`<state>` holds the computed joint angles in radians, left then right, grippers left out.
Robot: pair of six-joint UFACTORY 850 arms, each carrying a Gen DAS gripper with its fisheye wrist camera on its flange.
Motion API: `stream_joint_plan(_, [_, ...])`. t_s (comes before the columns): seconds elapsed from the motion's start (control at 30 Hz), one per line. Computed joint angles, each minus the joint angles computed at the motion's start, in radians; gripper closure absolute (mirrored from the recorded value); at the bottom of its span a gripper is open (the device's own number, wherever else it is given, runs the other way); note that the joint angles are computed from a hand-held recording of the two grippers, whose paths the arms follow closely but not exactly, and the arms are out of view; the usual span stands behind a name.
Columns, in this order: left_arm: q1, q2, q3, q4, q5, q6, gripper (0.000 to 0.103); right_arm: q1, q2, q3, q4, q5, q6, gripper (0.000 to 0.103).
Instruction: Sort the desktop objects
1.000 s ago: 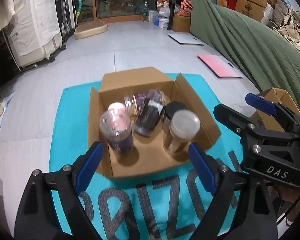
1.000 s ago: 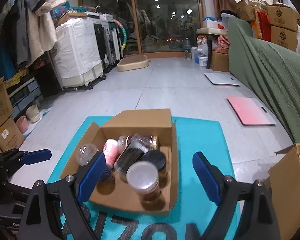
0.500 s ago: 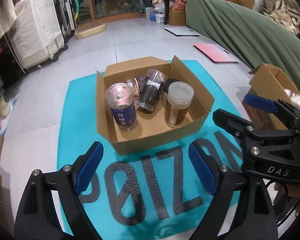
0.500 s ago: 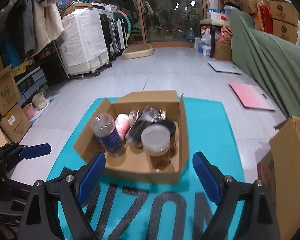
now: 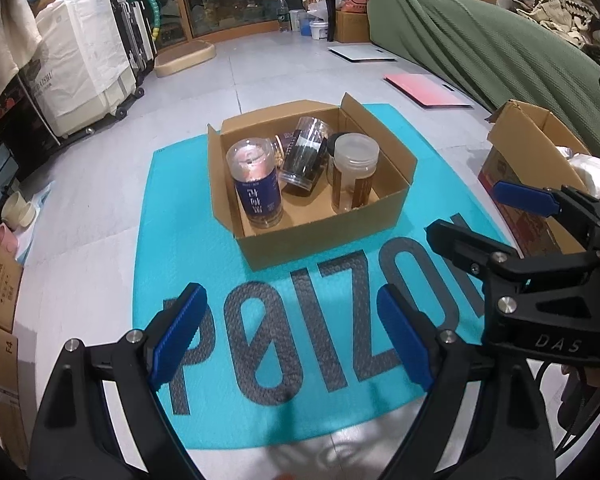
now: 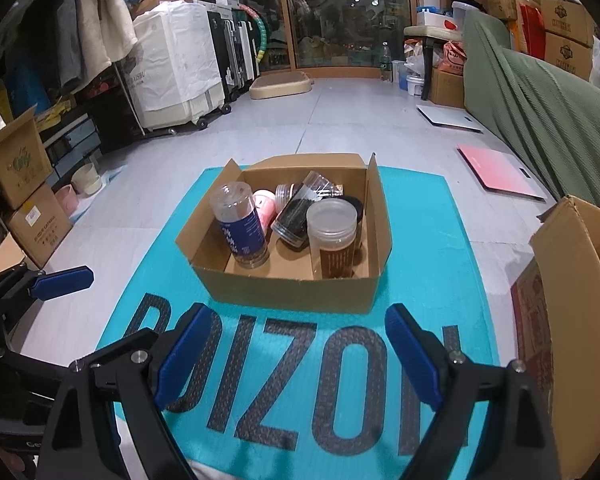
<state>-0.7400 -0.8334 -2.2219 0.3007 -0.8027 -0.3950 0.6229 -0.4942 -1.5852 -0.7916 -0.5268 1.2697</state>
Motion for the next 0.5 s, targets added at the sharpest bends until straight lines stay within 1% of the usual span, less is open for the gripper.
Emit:
stream_joint_plan(0.2, [0.009, 0.014, 0.002, -0.071, -0.046, 0.037, 0.016, 0.020, 0.009, -0.011, 0.046, -0.041, -0.048, 0.013])
stream_joint_plan(0.33, [0.009, 0.041, 0.037, -0.087, -0.033, 0.037, 0.016, 0.029, 0.013, -0.024, 0.090, -0.062, -0.089, 0.013])
stream_joint_plan(0.5, [0.012, 0.037, 0.019, -0.105, -0.049, 0.034, 0.012, 0.034, 0.019, -0.034, 0.121, -0.088, -0.114, 0.013])
